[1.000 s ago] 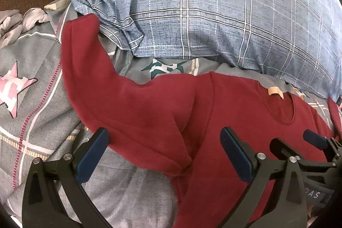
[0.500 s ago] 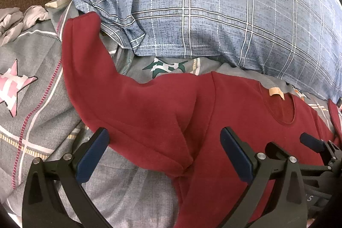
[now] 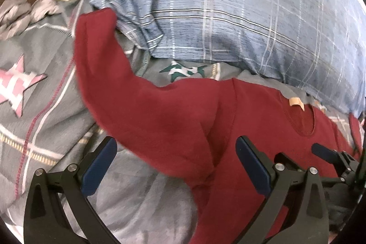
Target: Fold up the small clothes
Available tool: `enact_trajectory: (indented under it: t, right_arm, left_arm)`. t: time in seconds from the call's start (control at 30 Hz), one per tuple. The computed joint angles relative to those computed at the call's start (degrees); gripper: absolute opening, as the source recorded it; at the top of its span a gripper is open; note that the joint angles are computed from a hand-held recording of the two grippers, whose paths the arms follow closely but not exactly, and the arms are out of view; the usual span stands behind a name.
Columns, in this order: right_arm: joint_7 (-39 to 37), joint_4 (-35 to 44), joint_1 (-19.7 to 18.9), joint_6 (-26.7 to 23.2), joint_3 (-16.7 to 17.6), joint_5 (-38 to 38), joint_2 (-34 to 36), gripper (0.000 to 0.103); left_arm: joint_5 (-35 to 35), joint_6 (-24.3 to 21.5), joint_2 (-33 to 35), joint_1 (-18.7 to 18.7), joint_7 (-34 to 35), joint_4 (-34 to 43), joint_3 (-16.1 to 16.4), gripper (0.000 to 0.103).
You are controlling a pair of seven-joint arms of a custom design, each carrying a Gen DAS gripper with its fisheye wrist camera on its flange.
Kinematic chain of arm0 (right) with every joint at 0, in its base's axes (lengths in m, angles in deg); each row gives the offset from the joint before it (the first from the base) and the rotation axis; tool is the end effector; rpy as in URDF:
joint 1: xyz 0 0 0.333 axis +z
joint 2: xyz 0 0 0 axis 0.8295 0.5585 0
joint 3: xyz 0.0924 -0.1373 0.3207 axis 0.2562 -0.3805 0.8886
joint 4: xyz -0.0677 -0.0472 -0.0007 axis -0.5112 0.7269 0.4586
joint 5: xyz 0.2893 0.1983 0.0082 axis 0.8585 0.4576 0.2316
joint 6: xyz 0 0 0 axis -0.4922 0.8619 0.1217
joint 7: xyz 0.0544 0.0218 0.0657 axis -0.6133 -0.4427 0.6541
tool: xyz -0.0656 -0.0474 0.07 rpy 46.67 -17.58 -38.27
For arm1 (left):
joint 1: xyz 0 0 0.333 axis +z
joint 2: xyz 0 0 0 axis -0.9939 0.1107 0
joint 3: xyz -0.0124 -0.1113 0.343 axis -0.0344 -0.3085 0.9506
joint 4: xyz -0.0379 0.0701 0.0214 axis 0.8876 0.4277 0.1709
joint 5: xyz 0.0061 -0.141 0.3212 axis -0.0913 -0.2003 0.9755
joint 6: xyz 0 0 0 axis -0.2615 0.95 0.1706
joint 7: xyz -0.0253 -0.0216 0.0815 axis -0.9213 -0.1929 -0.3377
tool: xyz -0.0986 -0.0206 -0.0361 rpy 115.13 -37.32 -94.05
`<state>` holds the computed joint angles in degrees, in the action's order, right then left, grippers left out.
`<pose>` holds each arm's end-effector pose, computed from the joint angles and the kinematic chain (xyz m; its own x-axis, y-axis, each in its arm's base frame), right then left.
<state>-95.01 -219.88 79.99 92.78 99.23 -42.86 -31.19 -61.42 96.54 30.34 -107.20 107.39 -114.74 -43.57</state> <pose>0.3479 0.2552 0.3855 -0.4665 -0.8787 -0.1012 -0.6789 0.4290 -0.5958 0.4848 -0.3418 0.4658 -0.4752 -0.8765 0.0772 -0.6908 0.3173 -0.6497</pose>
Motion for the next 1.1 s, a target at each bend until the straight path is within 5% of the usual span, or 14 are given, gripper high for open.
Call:
enact_trajectory:
  t: [0.1, 0.27, 0.33, 0.4, 0.5, 0.67, 0.83, 0.93, 1.0, 1.03, 1.1]
  right_arm:
    - [-1.7, 1.8, -0.7, 2.2, -0.8, -3.0, 0.3, 0.088]
    - [1.6, 9.6, -5.4, 20.9, -5.0, -18.1, 3.8, 0.074]
    - [2.4, 15.9, -6.3, 27.1, -6.3, -22.6, 7.2, 0.077]
    - [-12.1, 22.2, -8.8, 33.4, -4.8, -13.0, 12.8, 0.076]
    - [-42.1, 30.0, -13.2, 26.6, 5.2, 9.2, 19.6, 0.077]
    - [-61.3, 44.1, -13.0, 21.4, 10.4, 22.1, 31.2, 0.075]
    - [-67.8, 53.9, -10.3, 18.0, 10.0, 28.2, 39.2, 0.073]
    - [-69.6, 54.8, -11.6, 20.5, 11.0, 33.2, 41.6, 0.059]
    - [-69.3, 53.9, -10.4, 21.8, 9.0, 34.1, 40.9, 0.038]
    - [-68.7, 52.2, -9.8, 22.8, 7.6, 34.4, 39.7, 0.017]
    - [-65.9, 47.2, -7.8, 26.4, 3.8, 34.7, 36.1, 0.013]
  left_arm:
    - [-3.1, -0.3, -1.6, 2.5, 2.2, -1.8, -1.4, 0.103]
    - [-8.5, -1.3, -3.0, 5.9, 4.7, -3.9, -3.1, 0.103]
    - [-2.9, -1.2, -3.2, 2.8, -1.5, -3.7, 1.6, 0.103]
    - [6.9, -2.1, -3.3, -0.8, -10.8, -2.9, 7.0, 0.103]
    - [15.1, -1.0, -4.0, -1.1, -18.0, -3.1, 9.3, 0.103]
    - [24.1, -2.9, -3.7, 0.0, -25.4, -1.6, 9.9, 0.103]
    - [21.0, -5.3, -2.5, 4.4, -24.2, -0.3, 6.3, 0.103]
    - [22.9, -5.4, -1.9, 4.9, -26.0, 0.5, 6.2, 0.103]
    - [22.8, -5.6, -1.4, 5.4, -25.5, 1.0, 5.6, 0.103]
    - [22.6, -5.6, -1.3, 5.5, -25.1, 1.1, 5.4, 0.103]
    - [21.4, -5.3, -1.5, 5.9, -24.3, 0.6, 4.7, 0.103]
